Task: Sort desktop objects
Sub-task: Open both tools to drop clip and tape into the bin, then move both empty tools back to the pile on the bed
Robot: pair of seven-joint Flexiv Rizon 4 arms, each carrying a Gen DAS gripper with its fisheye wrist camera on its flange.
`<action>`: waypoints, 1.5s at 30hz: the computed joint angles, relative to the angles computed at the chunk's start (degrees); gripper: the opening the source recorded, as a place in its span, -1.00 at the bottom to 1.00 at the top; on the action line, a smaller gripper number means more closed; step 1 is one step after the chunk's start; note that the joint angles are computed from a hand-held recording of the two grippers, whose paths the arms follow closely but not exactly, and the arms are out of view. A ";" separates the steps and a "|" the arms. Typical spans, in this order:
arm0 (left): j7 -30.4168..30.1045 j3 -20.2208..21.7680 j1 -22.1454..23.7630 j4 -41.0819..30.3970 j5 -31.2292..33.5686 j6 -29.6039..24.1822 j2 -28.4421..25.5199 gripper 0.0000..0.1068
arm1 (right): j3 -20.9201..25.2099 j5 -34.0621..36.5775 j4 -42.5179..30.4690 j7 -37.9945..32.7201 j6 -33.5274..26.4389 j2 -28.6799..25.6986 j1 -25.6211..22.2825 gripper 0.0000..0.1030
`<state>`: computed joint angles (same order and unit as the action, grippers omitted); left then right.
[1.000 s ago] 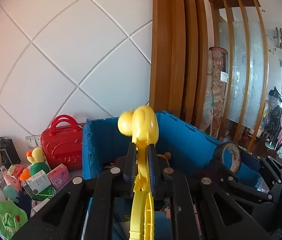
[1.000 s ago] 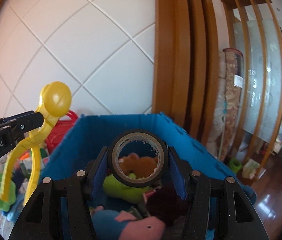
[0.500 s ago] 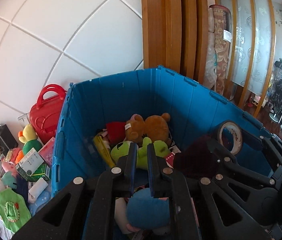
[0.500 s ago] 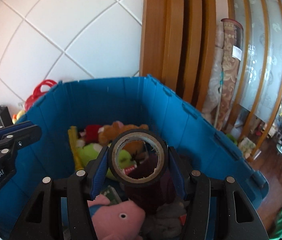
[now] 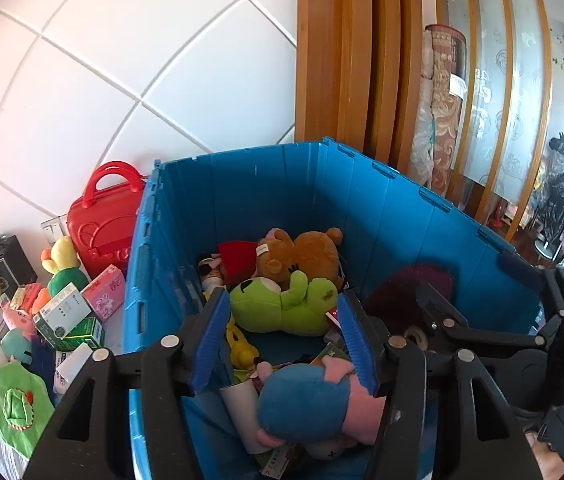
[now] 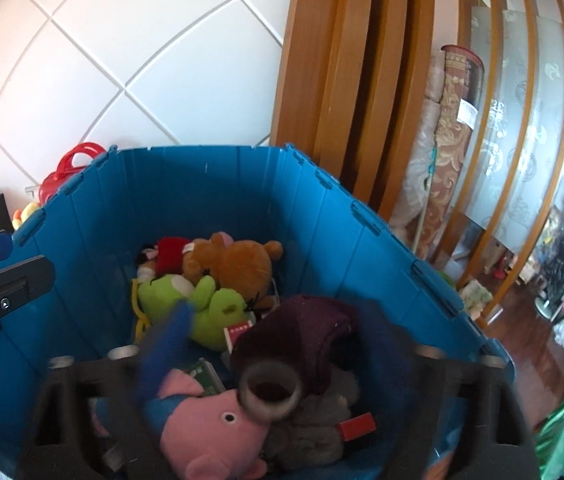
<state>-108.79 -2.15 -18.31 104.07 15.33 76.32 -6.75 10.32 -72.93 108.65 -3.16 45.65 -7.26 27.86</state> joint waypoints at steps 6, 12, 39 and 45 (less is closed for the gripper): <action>-0.82 0.55 1.01 3.34 0.60 2.72 2.77 0.08 | 0.89 -0.85 -0.35 -0.46 -4.09 0.52 1.41 1.00; -3.73 0.66 3.24 6.69 3.87 6.07 6.23 0.32 | 1.98 -0.15 -0.64 -0.54 -7.06 0.91 2.98 1.00; 31.04 9.55 11.71 34.09 -31.34 19.26 21.22 0.32 | -0.59 -7.97 -19.45 0.19 -2.96 -12.99 19.68 1.00; 31.52 11.52 21.70 38.10 -28.16 16.92 23.49 0.33 | -2.93 0.17 -28.67 -6.63 2.99 -21.35 23.34 1.00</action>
